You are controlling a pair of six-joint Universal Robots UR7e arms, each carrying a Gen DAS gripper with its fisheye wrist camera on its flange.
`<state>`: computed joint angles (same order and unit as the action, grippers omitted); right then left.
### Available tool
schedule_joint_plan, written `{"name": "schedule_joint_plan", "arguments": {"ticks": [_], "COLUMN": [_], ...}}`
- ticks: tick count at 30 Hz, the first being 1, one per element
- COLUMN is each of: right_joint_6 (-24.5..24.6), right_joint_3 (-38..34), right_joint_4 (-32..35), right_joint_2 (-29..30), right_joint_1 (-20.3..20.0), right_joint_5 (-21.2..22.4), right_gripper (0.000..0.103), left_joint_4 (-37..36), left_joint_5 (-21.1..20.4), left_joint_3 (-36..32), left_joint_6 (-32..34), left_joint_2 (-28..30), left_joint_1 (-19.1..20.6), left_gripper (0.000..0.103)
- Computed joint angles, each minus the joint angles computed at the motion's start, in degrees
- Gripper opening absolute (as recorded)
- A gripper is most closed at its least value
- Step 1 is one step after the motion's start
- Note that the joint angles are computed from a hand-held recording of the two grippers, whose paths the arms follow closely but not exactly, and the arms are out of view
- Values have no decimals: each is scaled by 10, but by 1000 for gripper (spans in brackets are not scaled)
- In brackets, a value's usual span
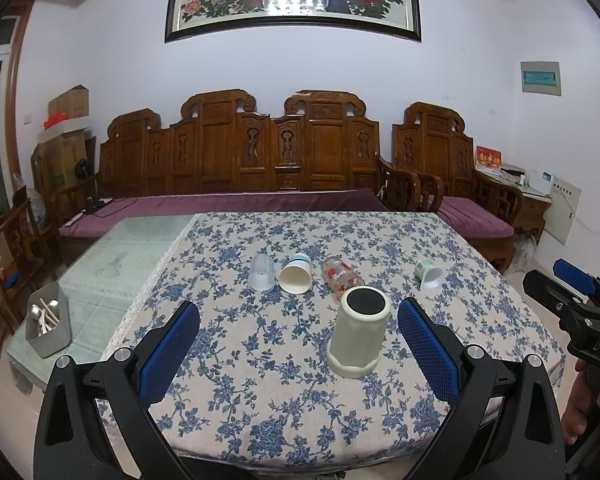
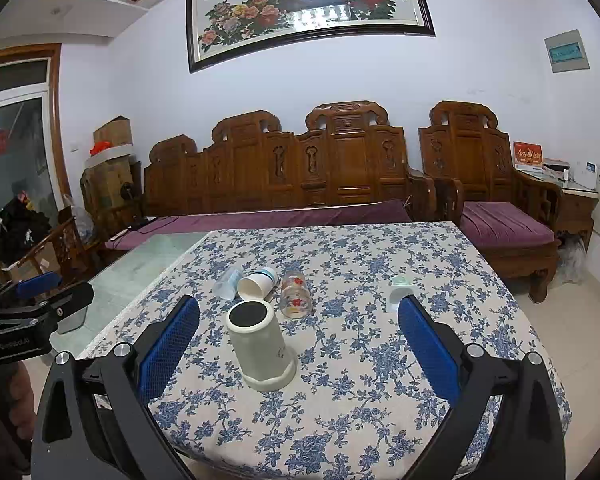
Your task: Flip cup upside down
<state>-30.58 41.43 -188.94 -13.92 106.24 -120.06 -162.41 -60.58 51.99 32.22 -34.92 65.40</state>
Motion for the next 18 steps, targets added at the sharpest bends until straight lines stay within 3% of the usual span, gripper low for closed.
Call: {"name": "schedule_joint_plan", "arguments": {"ticks": [18], "right_joint_6": [1], "right_joint_3": [-1], "right_joint_4": [0], "right_joint_2": [1], "right_joint_1": [0], "right_joint_5": [-1], "right_gripper": [100], "left_joint_4": [-3], "left_joint_5": [-2], "left_joint_3": [2], "left_joint_6": [1], "left_joint_2": [-1], "left_joint_1": [-3], "left_gripper": [95]}}
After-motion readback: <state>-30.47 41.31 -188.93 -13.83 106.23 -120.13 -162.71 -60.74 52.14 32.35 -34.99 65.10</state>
